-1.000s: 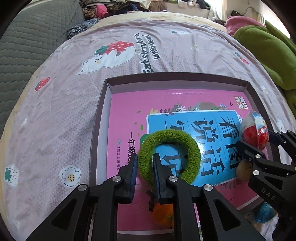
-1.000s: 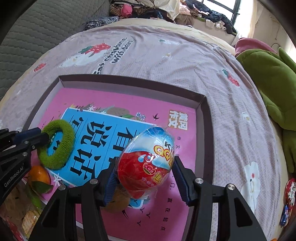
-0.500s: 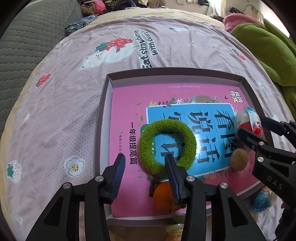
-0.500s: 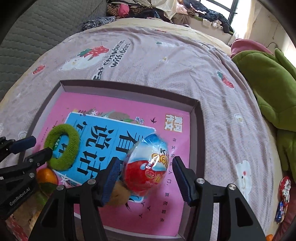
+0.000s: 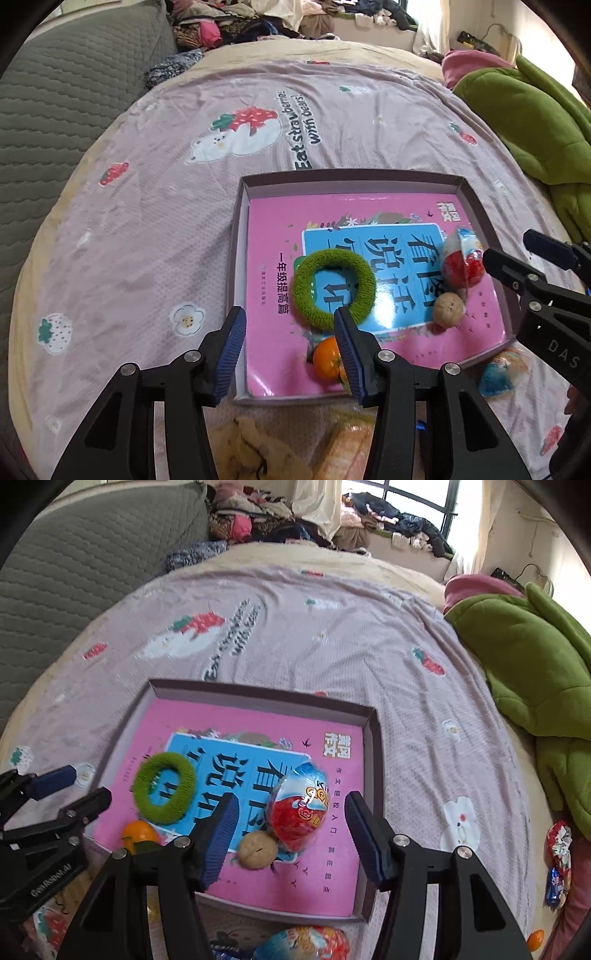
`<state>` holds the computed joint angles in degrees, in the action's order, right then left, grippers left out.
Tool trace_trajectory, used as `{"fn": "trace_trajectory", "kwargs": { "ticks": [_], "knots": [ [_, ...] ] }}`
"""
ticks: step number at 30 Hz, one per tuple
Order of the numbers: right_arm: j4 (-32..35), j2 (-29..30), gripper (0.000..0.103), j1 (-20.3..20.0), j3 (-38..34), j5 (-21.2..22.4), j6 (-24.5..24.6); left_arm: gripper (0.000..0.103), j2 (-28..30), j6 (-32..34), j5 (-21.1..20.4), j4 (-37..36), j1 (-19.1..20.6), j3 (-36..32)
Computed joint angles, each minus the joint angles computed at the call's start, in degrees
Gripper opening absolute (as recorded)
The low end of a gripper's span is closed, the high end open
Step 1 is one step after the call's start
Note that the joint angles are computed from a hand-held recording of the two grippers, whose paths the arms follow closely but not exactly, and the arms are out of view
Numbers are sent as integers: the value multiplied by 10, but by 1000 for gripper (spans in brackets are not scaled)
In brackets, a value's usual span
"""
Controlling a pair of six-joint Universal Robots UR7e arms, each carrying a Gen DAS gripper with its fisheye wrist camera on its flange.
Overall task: Organize objects
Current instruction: 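Lift both grippers away from the tray and pull back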
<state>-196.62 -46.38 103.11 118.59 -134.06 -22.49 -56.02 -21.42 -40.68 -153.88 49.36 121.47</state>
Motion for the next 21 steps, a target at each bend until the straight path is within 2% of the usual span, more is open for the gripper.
{"fn": "trace_trajectory", "kwargs": {
  "ticks": [8,13,21],
  "knots": [
    [-56,-24,59,44,39,-7,-17,52,-40,-25,25,-1,-48,35],
    [-70,-53,60,68,62,5,-3,52,-79,-44,42,-2,-83,61],
    [-79,-86,61,117,84,-9,17,52,-152,-75,59,21,-135,101]
  ]
}}
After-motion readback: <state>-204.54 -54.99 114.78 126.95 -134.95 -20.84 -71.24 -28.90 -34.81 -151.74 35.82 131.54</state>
